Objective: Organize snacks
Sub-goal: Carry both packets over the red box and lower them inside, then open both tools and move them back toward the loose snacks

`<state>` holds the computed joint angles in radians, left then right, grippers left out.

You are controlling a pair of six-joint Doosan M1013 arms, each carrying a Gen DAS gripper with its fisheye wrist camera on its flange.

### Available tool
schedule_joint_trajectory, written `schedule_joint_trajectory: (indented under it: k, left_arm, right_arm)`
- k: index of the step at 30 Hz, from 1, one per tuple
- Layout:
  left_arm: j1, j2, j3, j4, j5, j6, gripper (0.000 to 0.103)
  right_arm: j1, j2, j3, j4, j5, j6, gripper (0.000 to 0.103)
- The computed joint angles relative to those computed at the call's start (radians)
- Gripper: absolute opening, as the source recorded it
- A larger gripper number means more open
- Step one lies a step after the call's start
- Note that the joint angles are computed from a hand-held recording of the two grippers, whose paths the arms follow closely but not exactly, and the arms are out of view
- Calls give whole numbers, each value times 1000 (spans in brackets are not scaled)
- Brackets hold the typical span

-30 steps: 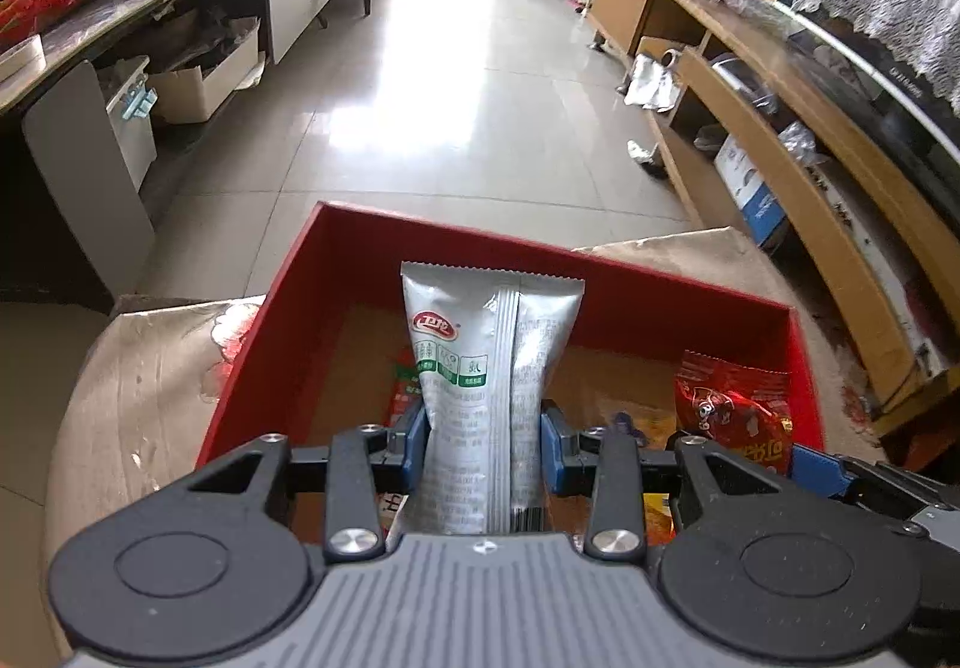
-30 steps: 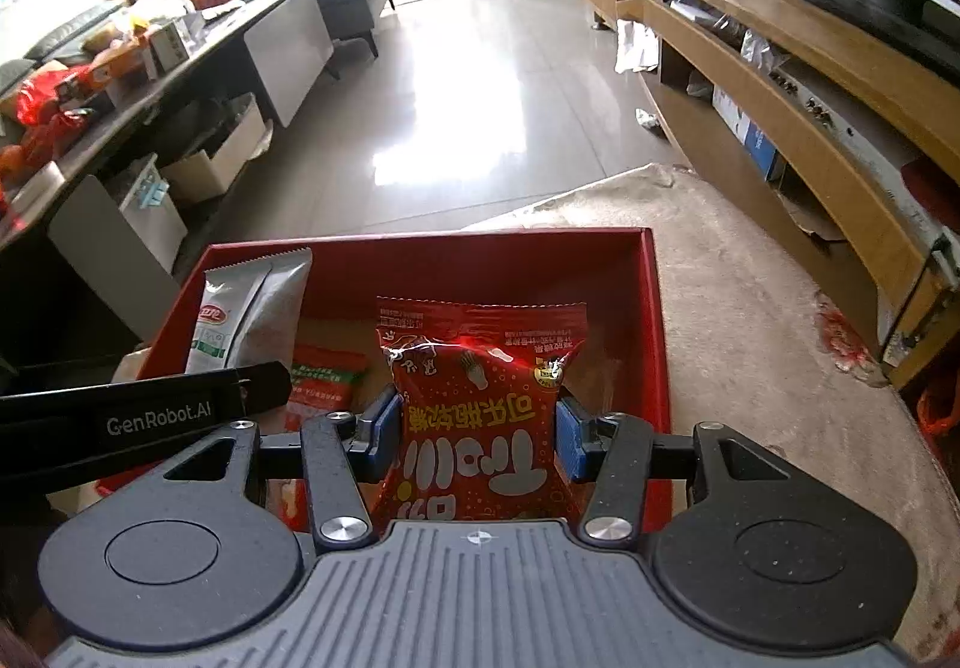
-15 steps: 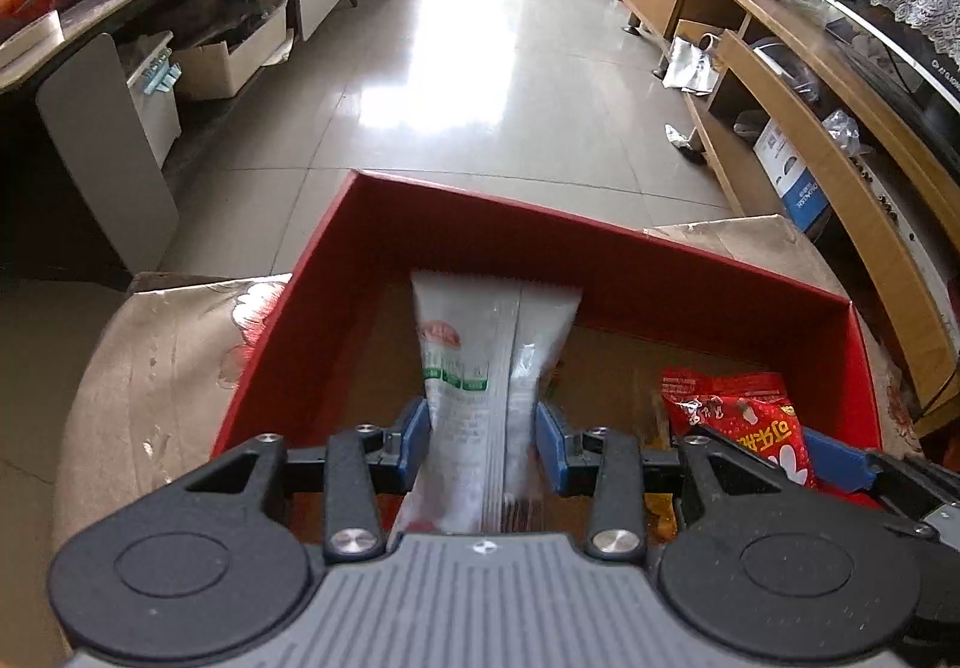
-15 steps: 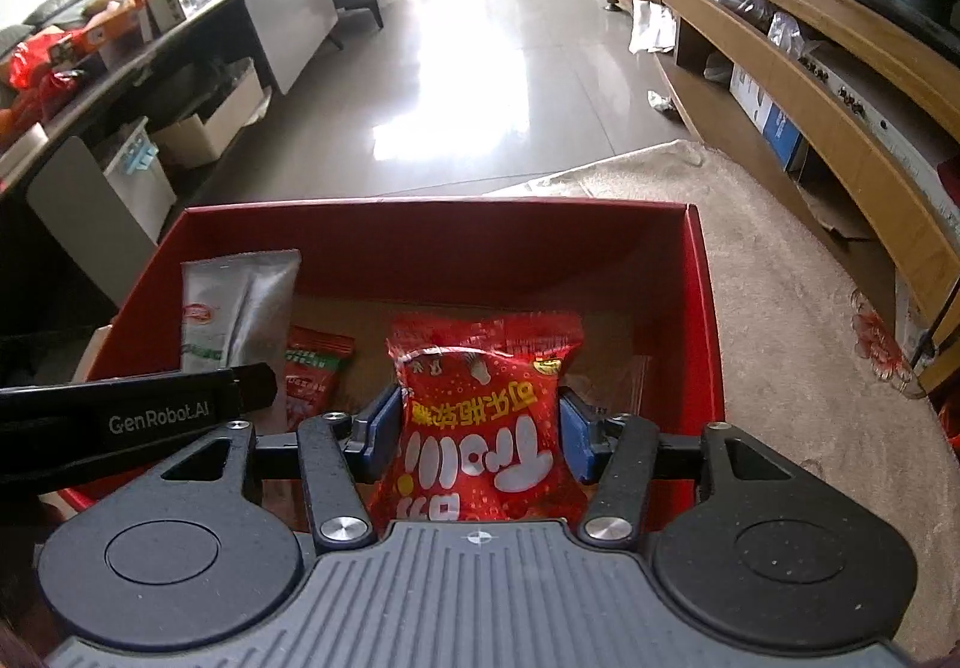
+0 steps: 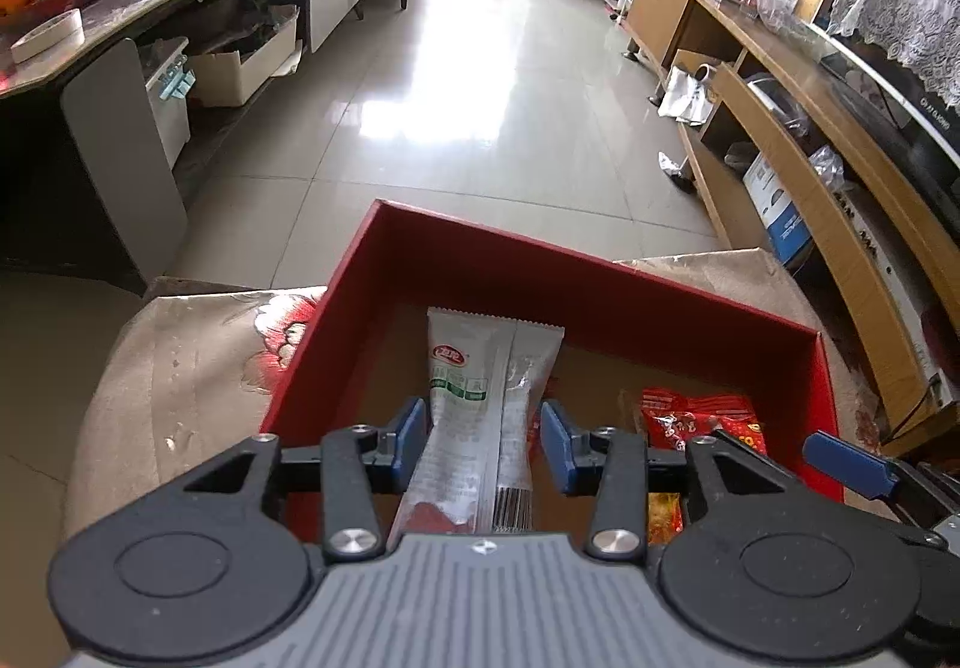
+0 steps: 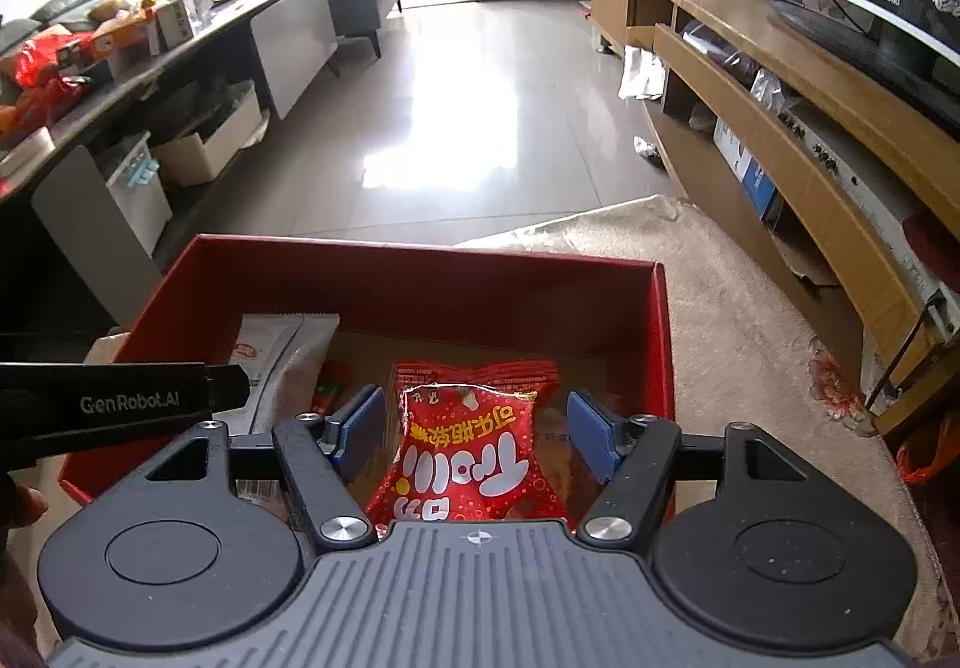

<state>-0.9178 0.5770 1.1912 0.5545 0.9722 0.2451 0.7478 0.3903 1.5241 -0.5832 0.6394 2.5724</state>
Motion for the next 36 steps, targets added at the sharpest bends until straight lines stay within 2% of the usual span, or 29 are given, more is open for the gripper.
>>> schedule_joint_trajectory:
  k: [16,25,33,36]
  left_arm:
    - [-36,-82,105,25,-40,-32,46]
    - [-55,-174,249,-11,-104,8,51]
    - [-64,-204,325,-142,-180,260,51]
    - [-54,-215,350,-206,-227,363,51]
  right_arm:
    - [40,-52,47,-58,9,46,75]
    - [74,-95,106,-51,29,-2,78]
    - [114,-130,155,48,18,-96,78]
    - [130,-137,168,92,17,-149,78]
